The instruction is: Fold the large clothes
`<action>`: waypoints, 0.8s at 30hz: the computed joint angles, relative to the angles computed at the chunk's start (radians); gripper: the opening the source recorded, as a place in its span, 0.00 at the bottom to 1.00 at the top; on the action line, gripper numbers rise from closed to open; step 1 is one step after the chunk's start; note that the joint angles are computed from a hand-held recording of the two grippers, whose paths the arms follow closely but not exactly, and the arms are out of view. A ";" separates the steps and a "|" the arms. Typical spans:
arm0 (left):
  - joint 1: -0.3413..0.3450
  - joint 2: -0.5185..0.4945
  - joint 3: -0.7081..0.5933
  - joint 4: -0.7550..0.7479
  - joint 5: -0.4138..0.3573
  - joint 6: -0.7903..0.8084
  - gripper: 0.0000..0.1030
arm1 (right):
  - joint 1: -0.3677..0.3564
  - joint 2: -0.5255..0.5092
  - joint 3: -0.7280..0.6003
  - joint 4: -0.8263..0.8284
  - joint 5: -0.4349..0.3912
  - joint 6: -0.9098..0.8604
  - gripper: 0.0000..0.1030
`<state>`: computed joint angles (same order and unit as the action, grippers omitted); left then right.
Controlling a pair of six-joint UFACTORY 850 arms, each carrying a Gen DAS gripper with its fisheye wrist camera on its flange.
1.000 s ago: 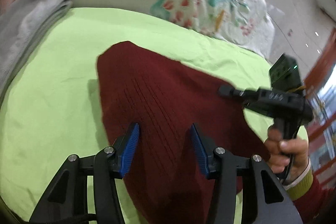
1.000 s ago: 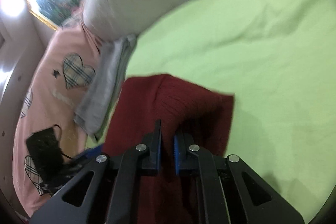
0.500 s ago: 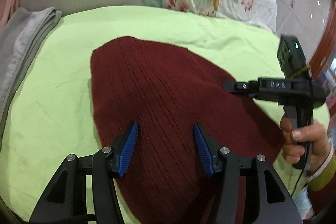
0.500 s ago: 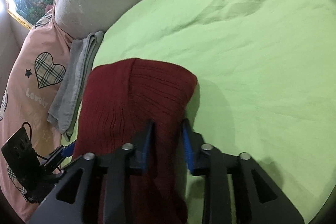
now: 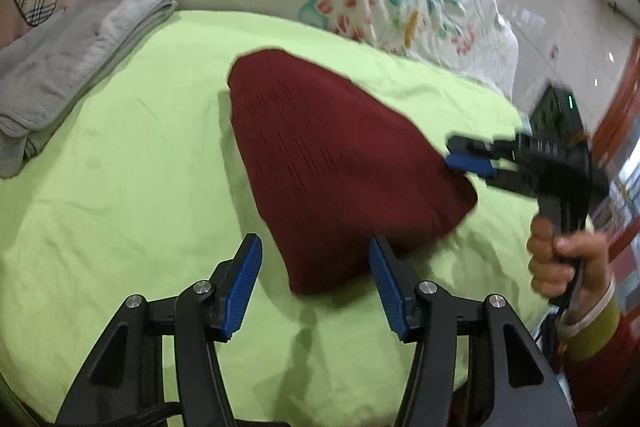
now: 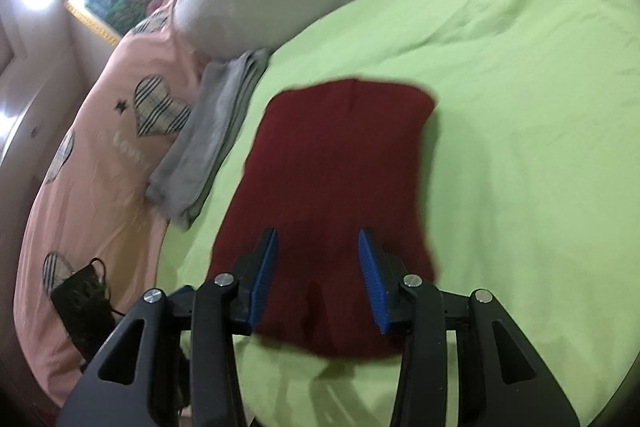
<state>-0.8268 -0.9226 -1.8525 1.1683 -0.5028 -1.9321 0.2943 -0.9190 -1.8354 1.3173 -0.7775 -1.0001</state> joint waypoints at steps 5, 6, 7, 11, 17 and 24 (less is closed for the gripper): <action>-0.020 -0.113 -0.174 -0.163 -0.133 0.247 0.58 | 0.023 -0.014 -0.005 -0.038 -0.023 0.015 0.42; -0.021 -0.134 -0.206 -0.174 -0.160 0.271 0.58 | 0.026 -0.016 -0.003 -0.046 -0.019 0.021 0.42; -0.022 -0.166 -0.259 -0.202 -0.210 0.312 0.58 | 0.027 -0.018 0.000 -0.051 -0.013 0.025 0.42; -0.020 -0.273 -0.424 -0.289 -0.403 0.407 0.28 | 0.028 -0.039 -0.012 -0.101 0.037 0.088 0.41; -0.003 -0.165 -0.223 -0.301 -0.251 0.291 0.25 | 0.028 -0.052 -0.021 -0.151 0.078 0.144 0.27; -0.012 0.047 0.071 0.075 0.008 -0.013 0.24 | 0.025 0.003 0.025 -0.111 0.063 0.075 0.32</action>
